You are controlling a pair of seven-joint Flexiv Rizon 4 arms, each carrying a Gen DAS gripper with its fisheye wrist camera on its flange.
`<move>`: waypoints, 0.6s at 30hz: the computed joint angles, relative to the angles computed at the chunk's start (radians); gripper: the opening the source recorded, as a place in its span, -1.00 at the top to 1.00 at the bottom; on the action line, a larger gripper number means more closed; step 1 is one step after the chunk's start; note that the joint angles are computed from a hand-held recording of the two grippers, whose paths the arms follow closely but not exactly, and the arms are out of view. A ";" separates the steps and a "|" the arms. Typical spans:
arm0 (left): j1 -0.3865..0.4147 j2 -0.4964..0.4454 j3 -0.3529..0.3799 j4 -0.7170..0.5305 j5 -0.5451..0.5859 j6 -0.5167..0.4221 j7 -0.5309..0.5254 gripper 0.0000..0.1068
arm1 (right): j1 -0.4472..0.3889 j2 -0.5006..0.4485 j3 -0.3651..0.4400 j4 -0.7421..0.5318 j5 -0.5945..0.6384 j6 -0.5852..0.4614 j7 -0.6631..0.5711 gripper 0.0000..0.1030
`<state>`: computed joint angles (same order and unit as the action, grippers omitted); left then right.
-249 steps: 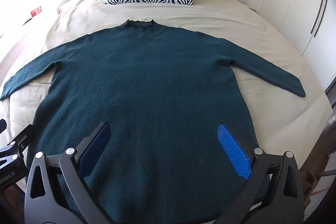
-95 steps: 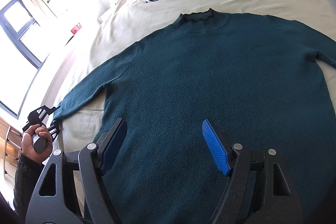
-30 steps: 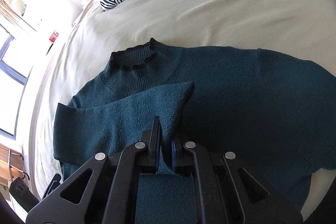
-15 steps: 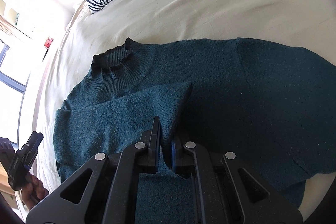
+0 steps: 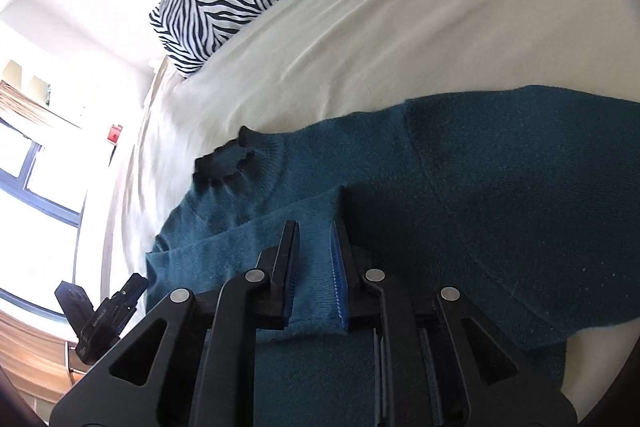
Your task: Fold small clothes
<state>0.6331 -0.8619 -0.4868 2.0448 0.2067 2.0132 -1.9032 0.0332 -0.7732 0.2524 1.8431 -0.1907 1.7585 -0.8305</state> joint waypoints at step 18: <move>-0.204 0.134 0.158 0.150 -0.063 0.106 -0.021 -0.30 | -0.061 0.027 0.037 0.304 0.247 0.485 -0.012 -0.29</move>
